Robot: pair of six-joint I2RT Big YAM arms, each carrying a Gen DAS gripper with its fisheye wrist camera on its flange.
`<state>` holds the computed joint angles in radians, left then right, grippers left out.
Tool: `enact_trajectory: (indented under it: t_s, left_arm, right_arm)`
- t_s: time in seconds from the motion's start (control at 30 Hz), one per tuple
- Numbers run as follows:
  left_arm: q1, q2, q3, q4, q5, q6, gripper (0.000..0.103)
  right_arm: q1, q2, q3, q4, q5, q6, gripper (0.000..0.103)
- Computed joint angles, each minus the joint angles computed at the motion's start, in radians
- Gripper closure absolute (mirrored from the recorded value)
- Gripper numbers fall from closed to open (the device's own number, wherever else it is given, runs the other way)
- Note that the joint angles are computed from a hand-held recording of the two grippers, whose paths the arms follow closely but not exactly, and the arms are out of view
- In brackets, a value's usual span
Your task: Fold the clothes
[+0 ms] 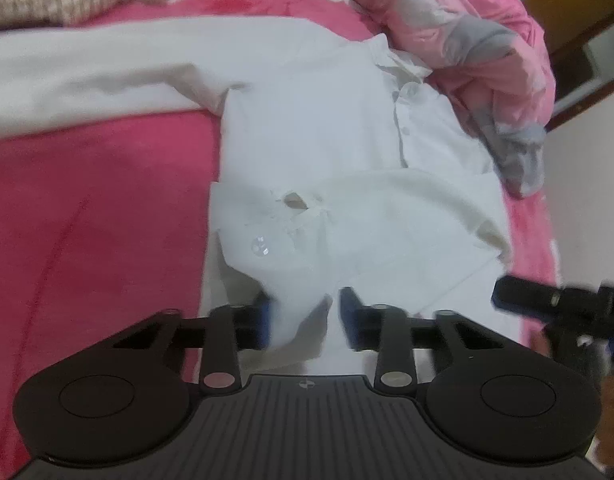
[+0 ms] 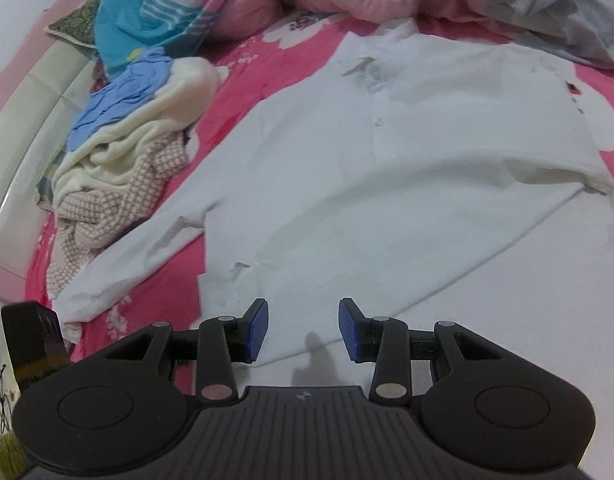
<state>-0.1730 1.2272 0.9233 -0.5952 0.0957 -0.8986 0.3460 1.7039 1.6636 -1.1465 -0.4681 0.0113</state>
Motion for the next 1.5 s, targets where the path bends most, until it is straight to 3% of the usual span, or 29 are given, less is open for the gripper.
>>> enact_trajectory:
  t_s: [0.07,0.13,0.2,0.27,0.33,0.4,0.5,0.63,0.8,0.97,1.1,1.27,1.43,1.5]
  left_arm:
    - [0.009,0.018,0.010,0.010,0.020,0.017,0.102]
    - [0.010,0.026,0.040,0.007,-0.018,0.057,0.103]
    - [0.019,-0.002,0.059,0.058,-0.066,0.094,0.103]
    - [0.022,-0.046,0.083,0.120,-0.109,0.202,0.103]
    - [0.003,-0.099,0.090,0.170,-0.143,0.391,0.103]
    - [-0.021,-0.130,0.087,0.156,-0.127,0.507,0.103]
    - [-0.065,-0.127,0.073,0.055,-0.125,0.526,0.103]
    - [-0.116,-0.108,0.020,-0.002,-0.172,0.494,0.103]
    - [-0.125,-0.109,0.001,-0.028,-0.168,0.504,0.103]
    - [-0.108,-0.110,0.003,-0.034,-0.177,0.524,0.103]
    - [-0.116,-0.098,0.005,-0.036,-0.198,0.554,0.103]
    - [-0.136,-0.089,-0.006,-0.049,-0.207,0.572,0.103]
    - [-0.138,-0.084,-0.014,-0.061,-0.214,0.539,0.103]
    - [-0.134,-0.084,-0.016,-0.064,-0.214,0.534,0.103]
  right_arm:
    - [-0.009,-0.002,-0.005,-0.001,0.012,0.007,0.062]
    - [-0.018,-0.005,-0.010,-0.001,0.019,0.014,0.062]
    - [-0.026,-0.005,-0.011,-0.006,0.022,0.016,0.062]
    - [-0.035,-0.004,-0.006,-0.011,0.030,0.006,0.062]
    - [-0.046,-0.001,-0.001,-0.011,0.034,-0.001,0.062]
    - [-0.056,0.003,0.001,-0.010,0.038,-0.001,0.062]
    - [-0.072,0.016,0.002,-0.010,0.049,0.013,0.062]
    - [-0.084,0.034,0.010,0.005,0.076,0.019,0.062]
    - [-0.114,0.110,0.088,0.001,0.026,0.085,0.062]
    - [-0.149,0.278,0.270,-0.095,-0.124,0.308,0.062]
    - [-0.151,0.374,0.393,-0.167,-0.142,0.383,0.065]
    - [-0.146,0.451,0.491,-0.174,-0.129,0.430,0.065]
    - [-0.143,0.462,0.472,0.014,-0.126,0.411,0.064]
    - [-0.144,0.455,0.472,0.032,-0.141,0.399,0.064]
